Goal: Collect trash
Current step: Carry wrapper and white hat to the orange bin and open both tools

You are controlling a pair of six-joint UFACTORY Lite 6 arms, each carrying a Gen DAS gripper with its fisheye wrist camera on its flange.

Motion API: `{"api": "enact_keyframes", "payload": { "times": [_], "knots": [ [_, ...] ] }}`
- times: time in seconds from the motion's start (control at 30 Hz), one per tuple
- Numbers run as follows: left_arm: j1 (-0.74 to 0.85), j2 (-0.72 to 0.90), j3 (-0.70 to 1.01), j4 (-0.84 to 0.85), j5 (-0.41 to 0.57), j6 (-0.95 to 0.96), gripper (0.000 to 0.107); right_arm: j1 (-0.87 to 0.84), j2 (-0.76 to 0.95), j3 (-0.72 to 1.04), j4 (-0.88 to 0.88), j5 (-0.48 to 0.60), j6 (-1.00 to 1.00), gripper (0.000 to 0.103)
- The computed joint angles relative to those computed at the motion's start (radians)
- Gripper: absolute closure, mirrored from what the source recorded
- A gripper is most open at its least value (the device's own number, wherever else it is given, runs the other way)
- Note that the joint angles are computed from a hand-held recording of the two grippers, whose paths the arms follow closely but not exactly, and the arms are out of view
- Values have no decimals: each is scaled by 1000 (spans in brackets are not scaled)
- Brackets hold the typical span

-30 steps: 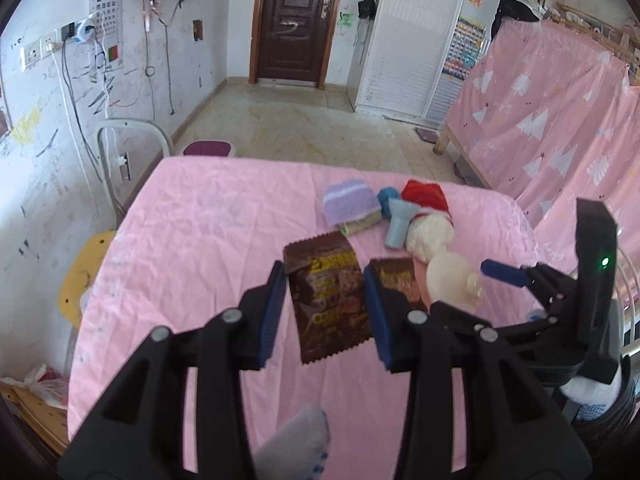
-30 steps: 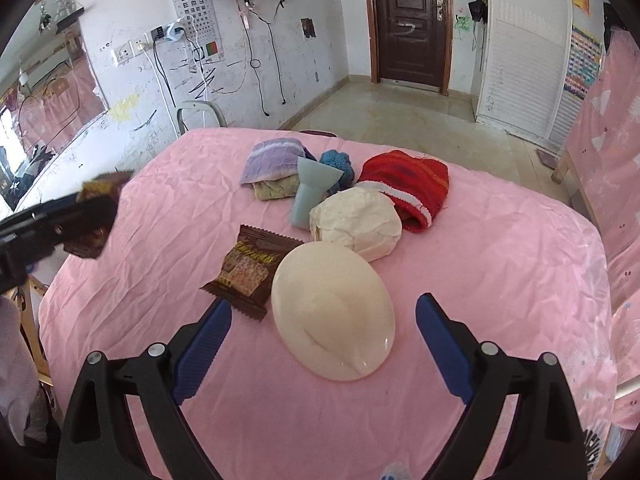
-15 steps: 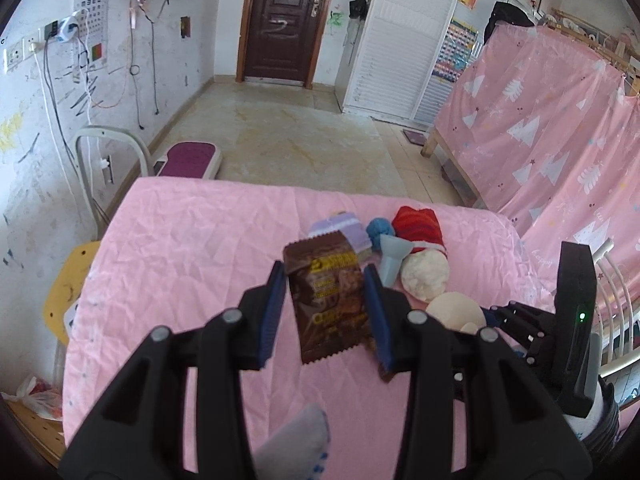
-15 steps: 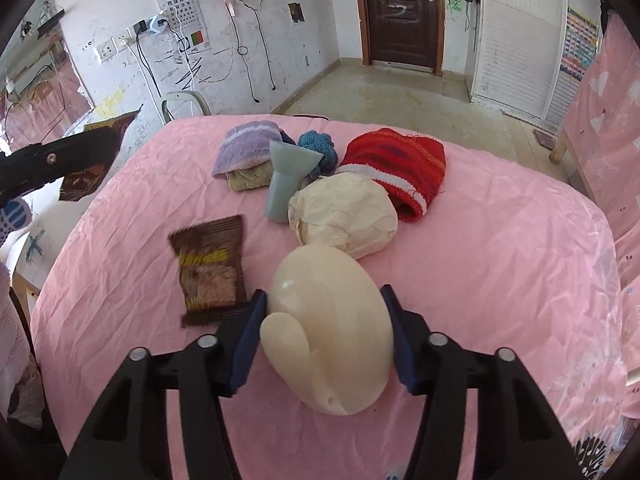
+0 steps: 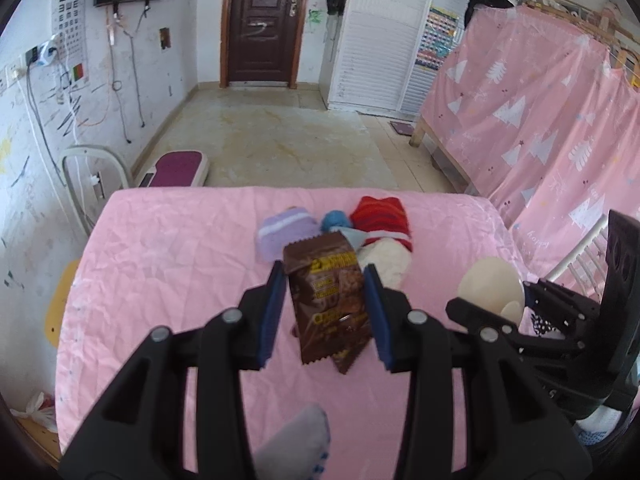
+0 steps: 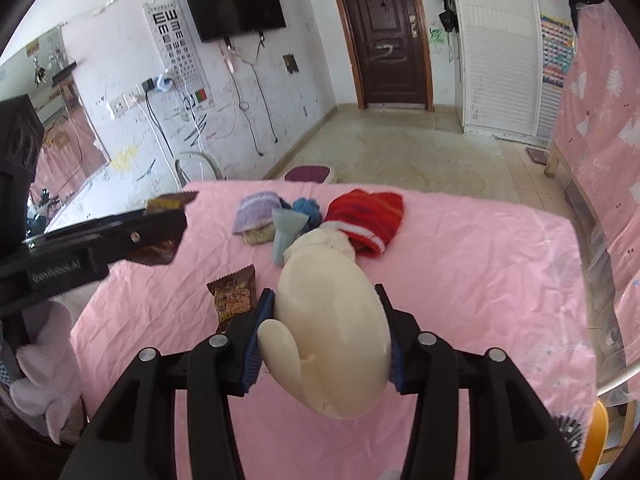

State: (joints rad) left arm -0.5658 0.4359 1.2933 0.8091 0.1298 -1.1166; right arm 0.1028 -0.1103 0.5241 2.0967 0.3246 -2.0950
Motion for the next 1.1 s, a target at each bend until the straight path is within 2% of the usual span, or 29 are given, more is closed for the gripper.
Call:
{"api": "enact_keyframes", "payload": {
  "times": [0.1,0.27,0.47,0.87,1.1],
  "knots": [
    [-49,16,42,12,32,-11,69,-69,-79,-41,-103,24,75,64],
    [-118,80,148,-41,88,40,69,-266,-163,-95,-277,125,179,64],
    [-207,192,314,-101,167,109,69,-589,-211,-137,-458,313,212,64],
    [-336,429,680,-275,323,315,69,-1109,-125,-96,-659,601,136,64],
    [-390,576,913,-369,418,440,69,-1277,-12,-36,-706,661,77,64]
  ]
}}
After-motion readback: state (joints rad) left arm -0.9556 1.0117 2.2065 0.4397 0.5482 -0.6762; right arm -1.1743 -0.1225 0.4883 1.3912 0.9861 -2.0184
